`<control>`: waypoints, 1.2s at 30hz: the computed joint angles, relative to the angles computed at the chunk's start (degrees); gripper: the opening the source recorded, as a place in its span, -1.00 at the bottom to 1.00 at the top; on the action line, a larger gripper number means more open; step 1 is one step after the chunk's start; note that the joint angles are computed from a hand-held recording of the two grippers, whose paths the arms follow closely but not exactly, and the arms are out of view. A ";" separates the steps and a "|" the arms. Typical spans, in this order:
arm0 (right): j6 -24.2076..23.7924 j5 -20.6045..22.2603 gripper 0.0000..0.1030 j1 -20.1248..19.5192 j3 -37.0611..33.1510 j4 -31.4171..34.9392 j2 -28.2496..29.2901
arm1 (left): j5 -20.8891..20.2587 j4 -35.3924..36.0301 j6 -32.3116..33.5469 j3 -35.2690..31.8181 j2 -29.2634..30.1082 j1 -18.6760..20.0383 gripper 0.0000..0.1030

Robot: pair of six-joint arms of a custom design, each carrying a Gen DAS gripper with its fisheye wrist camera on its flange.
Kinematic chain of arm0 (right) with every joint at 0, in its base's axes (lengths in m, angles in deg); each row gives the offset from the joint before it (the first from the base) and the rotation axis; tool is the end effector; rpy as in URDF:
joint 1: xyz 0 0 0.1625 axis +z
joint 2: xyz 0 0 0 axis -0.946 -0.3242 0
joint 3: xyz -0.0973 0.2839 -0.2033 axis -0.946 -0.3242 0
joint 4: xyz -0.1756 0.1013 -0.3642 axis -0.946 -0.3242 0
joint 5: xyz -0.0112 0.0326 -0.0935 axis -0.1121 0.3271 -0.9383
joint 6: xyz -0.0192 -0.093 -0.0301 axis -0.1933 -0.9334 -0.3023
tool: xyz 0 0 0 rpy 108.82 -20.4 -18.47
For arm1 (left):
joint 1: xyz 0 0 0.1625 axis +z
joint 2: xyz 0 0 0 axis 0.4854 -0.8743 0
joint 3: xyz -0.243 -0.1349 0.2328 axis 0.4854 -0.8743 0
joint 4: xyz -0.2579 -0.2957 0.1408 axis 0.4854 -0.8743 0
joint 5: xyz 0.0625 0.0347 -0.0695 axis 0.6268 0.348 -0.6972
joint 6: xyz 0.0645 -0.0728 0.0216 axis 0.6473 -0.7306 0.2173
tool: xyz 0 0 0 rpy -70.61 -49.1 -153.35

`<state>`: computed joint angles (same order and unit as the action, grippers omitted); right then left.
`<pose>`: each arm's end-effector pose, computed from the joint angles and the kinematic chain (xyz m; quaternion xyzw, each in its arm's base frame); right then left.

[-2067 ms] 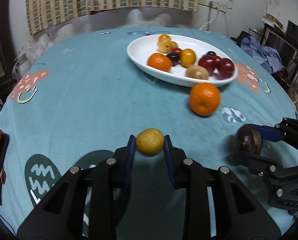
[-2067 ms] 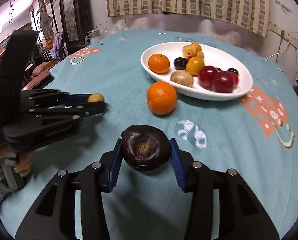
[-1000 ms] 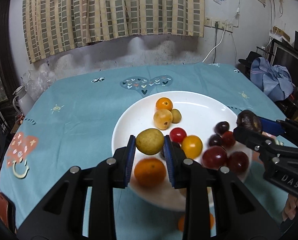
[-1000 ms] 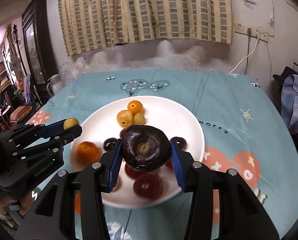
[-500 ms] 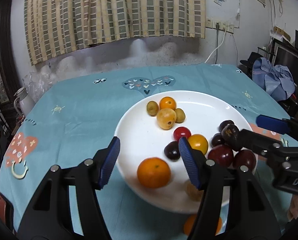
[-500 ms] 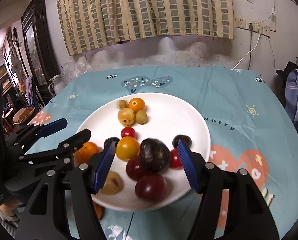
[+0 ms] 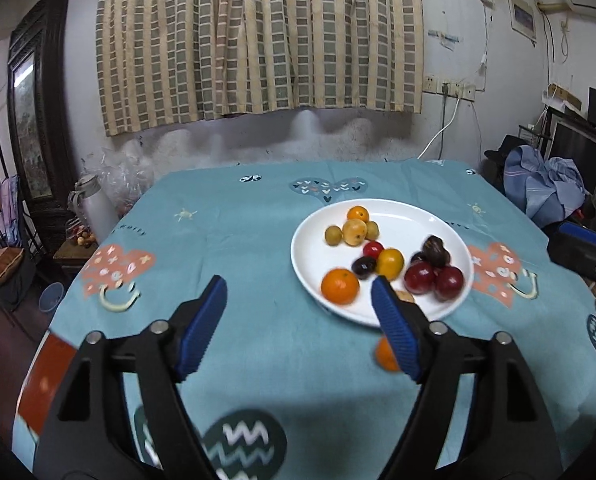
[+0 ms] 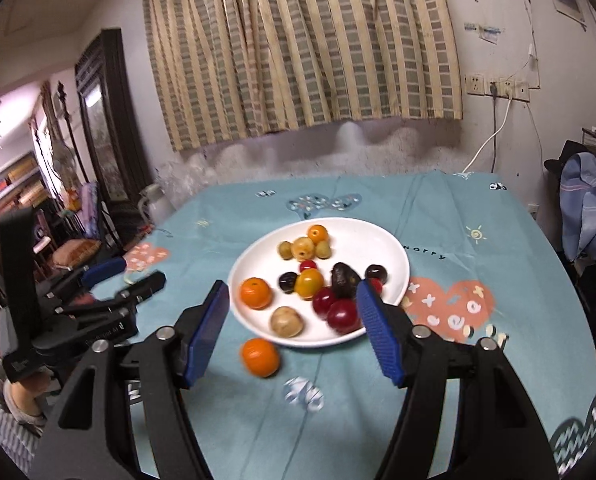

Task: Organize fruits
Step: 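Roll the right tool and close it around the last mandarin on the cloth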

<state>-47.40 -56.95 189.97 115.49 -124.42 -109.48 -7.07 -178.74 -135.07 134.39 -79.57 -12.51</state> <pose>0.2388 -0.2534 0.1517 0.2444 -0.8557 0.4221 0.1728 -0.1646 -0.2823 0.1962 0.2234 0.8091 -0.4320 0.3299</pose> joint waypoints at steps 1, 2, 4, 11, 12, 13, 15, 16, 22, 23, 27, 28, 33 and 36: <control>0.70 0.54 0.42 0.27 1.43 -1.37 -0.72 | -0.44 4.38 -3.27 0.26 -1.88 -1.43 0.59; 1.16 1.15 0.43 0.10 2.40 -2.28 -1.19 | -1.09 8.15 -6.28 0.61 -3.52 -2.81 0.64; 2.37 3.22 0.43 -1.19 4.28 -4.57 -1.55 | -3.37 13.74 -11.76 2.10 -6.34 -5.67 0.70; 5.16 9.36 0.44 -13.27 8.39 -7.67 1.61 | -8.23 -0.02 -9.56 5.84 7.67 -5.68 0.71; 5.36 10.10 0.44 -13.93 8.68 -7.64 1.55 | -8.37 -3.04 -7.71 5.68 10.54 -4.77 0.71; 5.70 10.66 0.44 -14.14 8.68 -7.06 1.57 | -8.45 -5.62 -6.18 5.43 12.74 -3.92 0.71; 5.11 11.15 0.44 -13.59 8.66 -6.15 1.67 | -8.82 -11.11 -3.04 5.28 15.72 -2.05 0.71; 4.57 10.59 0.44 -12.79 8.38 -6.56 2.64 | -9.10 -13.22 -1.51 5.12 16.44 -1.18 0.71; 4.16 7.27 0.44 -10.29 5.57 -1.56 5.04 | -9.45 -24.78 6.45 4.68 20.49 2.41 0.71; 4.50 7.04 0.44 -10.17 4.91 0.66 4.50 | -9.44 -26.88 7.69 4.87 21.12 2.46 0.71; 7.37 13.94 0.44 -12.93 1.69 15.75 -0.53 | -10.92 -35.68 14.37 5.03 24.88 4.36 0.71; 8.36 16.17 0.44 -13.84 0.92 18.43 -1.22 | -11.57 -37.25 15.39 4.92 25.56 5.01 0.71; 11.28 21.30 0.44 -16.12 -2.56 23.37 0.55 | -13.41 -42.83 19.28 3.31 28.74 9.07 0.71; 12.81 23.04 0.44 -17.59 -3.02 23.52 1.57 | -13.89 -45.72 21.58 2.76 30.16 10.26 0.71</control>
<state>-34.59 -33.91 172.37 112.47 -100.90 -107.91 -20.96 -224.46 -113.49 137.14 -49.41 -2.24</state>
